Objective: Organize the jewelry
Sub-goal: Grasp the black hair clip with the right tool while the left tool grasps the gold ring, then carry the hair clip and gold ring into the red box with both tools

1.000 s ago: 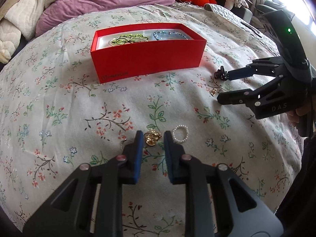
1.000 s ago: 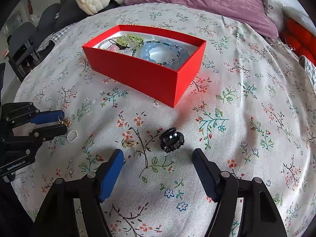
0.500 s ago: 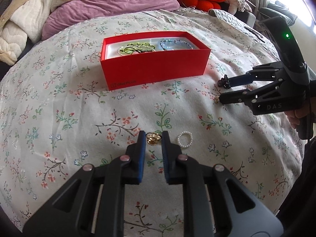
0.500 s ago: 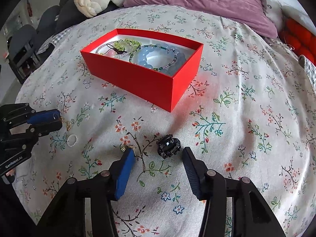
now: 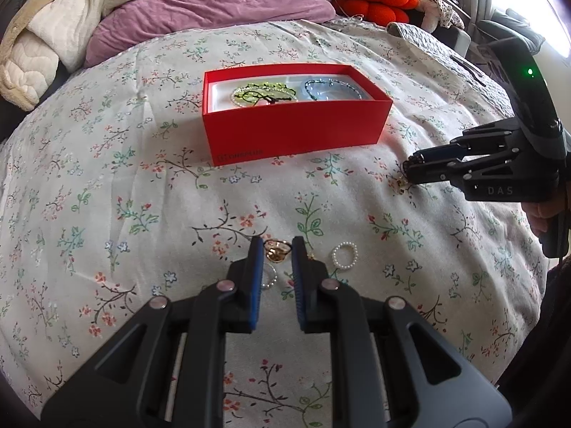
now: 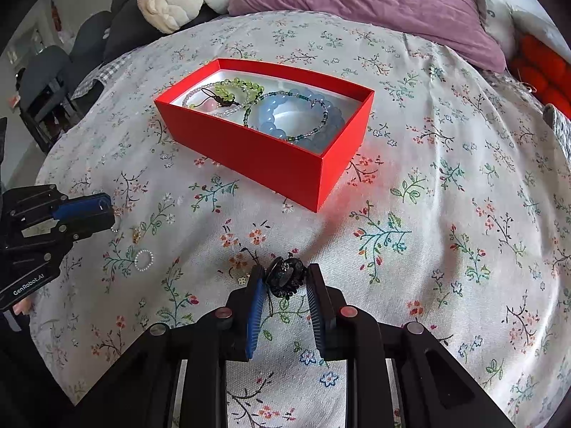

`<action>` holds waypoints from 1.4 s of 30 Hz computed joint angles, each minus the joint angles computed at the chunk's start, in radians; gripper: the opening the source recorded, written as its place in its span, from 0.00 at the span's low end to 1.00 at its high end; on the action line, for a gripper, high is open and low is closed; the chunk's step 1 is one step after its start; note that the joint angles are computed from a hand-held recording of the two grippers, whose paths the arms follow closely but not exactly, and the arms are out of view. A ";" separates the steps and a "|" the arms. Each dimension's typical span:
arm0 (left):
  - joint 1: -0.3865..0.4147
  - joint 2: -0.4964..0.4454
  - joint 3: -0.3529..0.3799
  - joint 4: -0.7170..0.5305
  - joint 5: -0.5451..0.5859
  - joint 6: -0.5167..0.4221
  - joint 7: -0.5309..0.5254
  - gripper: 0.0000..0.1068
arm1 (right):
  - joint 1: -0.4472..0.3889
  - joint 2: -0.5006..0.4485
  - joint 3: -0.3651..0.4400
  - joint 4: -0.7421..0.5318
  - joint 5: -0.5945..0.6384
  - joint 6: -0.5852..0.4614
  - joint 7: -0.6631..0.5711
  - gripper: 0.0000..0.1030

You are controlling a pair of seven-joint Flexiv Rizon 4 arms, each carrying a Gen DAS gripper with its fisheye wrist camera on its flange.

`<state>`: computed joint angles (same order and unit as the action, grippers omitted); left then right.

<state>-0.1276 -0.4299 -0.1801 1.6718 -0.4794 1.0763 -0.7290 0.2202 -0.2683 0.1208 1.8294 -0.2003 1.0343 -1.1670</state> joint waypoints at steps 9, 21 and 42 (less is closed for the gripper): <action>-0.002 0.002 0.020 -0.042 0.026 -0.036 -0.049 0.16 | -0.008 0.033 0.005 -0.016 0.027 -0.010 0.001 0.23; -0.009 -0.015 0.024 -0.116 0.035 -0.056 -0.144 0.16 | -0.008 0.044 0.005 -0.056 0.049 -0.014 0.028 0.23; -0.078 -0.183 0.055 -0.404 0.158 -0.095 -0.435 0.16 | 0.011 -0.058 -0.016 -0.198 0.064 0.048 0.227 0.23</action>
<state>-0.2059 -0.6130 -0.1252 1.2675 -0.3210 0.9814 -1.1643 0.2313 -0.3264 0.1050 1.6311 -0.1359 1.0827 -0.9402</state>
